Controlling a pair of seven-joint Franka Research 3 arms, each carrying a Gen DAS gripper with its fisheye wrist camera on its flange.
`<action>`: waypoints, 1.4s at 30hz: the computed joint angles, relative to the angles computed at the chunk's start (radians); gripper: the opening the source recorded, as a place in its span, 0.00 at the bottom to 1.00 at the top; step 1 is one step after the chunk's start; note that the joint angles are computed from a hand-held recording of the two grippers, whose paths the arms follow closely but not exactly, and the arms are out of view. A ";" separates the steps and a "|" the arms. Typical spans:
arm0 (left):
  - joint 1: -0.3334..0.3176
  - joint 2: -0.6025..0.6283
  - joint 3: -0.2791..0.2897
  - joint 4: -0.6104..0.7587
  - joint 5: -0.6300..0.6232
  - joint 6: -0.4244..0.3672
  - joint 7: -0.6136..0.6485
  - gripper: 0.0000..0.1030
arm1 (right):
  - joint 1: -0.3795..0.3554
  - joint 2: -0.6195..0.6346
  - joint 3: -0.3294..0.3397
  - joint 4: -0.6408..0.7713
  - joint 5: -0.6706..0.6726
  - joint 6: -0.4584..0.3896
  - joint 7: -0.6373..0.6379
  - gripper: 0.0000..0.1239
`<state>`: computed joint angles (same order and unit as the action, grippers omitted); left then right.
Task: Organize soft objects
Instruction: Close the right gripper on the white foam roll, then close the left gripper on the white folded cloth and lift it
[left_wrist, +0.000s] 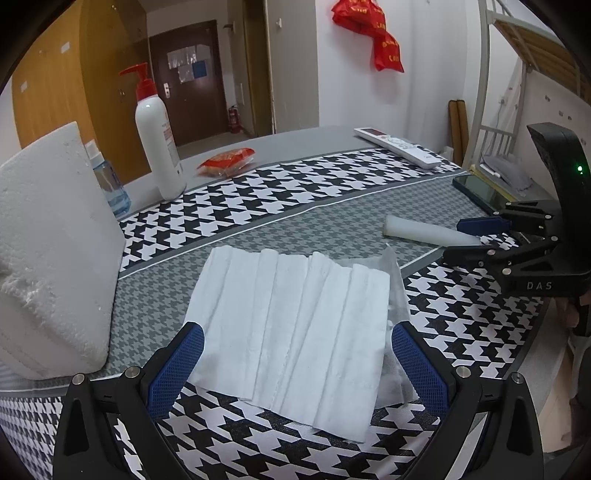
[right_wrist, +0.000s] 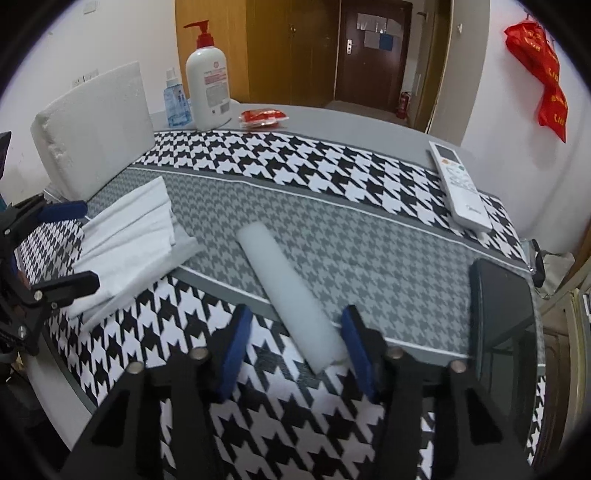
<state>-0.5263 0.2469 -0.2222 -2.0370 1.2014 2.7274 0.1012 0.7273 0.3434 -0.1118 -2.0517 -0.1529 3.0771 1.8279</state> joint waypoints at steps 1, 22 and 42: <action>0.001 0.001 0.000 0.000 -0.001 0.002 0.000 0.99 | -0.007 -0.003 0.005 -0.005 0.002 0.001 -0.008 0.39; 0.008 -0.008 0.001 -0.009 0.046 0.023 -0.026 0.99 | 0.107 -0.085 -0.088 -0.082 -0.148 0.047 0.265 0.13; 0.031 0.037 0.010 -0.002 -0.220 0.088 0.230 0.83 | 0.455 -0.118 -0.403 -0.219 -0.038 0.172 0.358 0.13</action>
<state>-0.4957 0.2838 -0.2120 -2.0389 0.9817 2.8149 0.3317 1.1825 0.2254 -0.5145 -2.2704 -0.1910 3.2491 2.1864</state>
